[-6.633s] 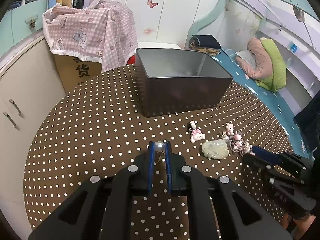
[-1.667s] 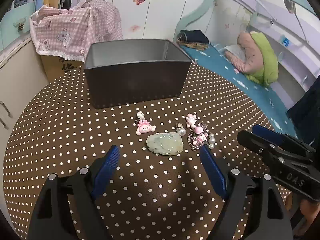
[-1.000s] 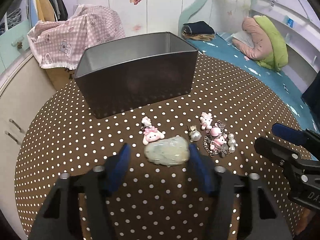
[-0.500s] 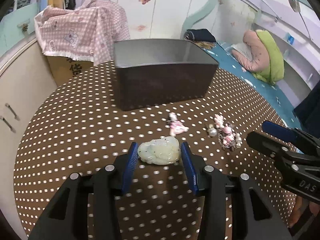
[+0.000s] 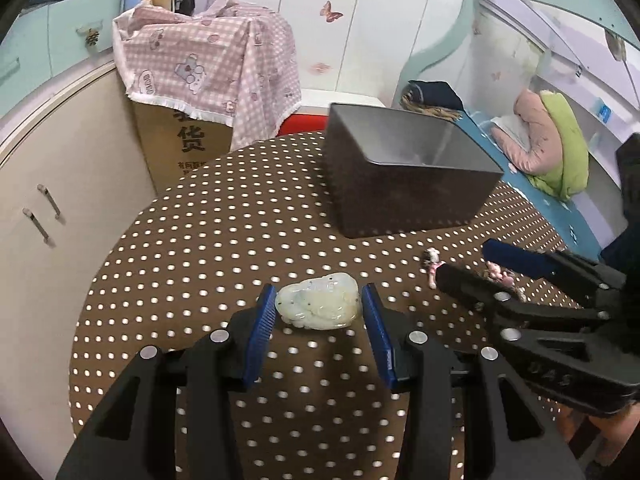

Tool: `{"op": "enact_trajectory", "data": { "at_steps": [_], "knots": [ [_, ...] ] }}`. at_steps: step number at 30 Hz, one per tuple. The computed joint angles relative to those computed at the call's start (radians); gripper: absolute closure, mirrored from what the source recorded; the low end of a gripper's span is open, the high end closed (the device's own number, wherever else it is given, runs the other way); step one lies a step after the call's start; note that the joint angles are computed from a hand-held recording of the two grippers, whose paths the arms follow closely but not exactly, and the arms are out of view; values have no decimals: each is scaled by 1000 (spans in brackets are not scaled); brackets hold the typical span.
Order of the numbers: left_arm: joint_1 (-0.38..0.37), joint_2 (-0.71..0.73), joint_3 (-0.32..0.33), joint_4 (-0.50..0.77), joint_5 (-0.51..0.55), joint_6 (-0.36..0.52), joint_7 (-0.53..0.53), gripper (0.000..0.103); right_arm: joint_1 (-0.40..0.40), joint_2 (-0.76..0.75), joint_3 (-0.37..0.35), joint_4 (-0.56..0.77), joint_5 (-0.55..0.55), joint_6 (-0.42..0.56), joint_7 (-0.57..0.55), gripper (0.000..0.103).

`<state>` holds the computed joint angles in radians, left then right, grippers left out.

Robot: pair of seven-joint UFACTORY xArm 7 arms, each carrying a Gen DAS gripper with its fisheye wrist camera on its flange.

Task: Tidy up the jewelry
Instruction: 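Carry the jade pendant toward the box while the right tool grasps a pink charm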

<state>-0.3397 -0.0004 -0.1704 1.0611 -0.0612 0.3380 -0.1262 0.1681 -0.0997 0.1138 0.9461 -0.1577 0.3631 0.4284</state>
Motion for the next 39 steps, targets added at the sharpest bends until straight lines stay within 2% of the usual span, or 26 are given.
{"op": "enact_trajectory", "data": {
  "at_steps": [6, 10, 12, 24, 28, 35, 39],
  "knots": [
    [12, 1, 9, -4, -41, -6, 33, 61, 8, 59, -2, 40, -14, 15, 17, 62],
    [15, 7, 9, 1, -63, -8, 54, 61, 9, 67, -8, 40, -54, 14, 41, 79],
    [16, 12, 9, 9, -74, -5, 67, 61, 9, 64, -13, 34, -31, 5, 16, 86],
    [1, 14, -3, 47, -88, 0, 82, 61, 5, -11, -21, -27, 86, -37, -88, 87],
    [-5, 2, -5, 50, -90, 0, 82, 61, 21, -51, -44, -42, 204, -52, -182, 87],
    [-19, 0, -11, 101, -173, 9, 171, 61, 17, -116, -69, -27, 291, -59, -264, 87],
    [-25, 33, -18, 180, -229, 27, 234, 61, 18, -115, -101, 22, 357, -47, -322, 87]
  ]
}}
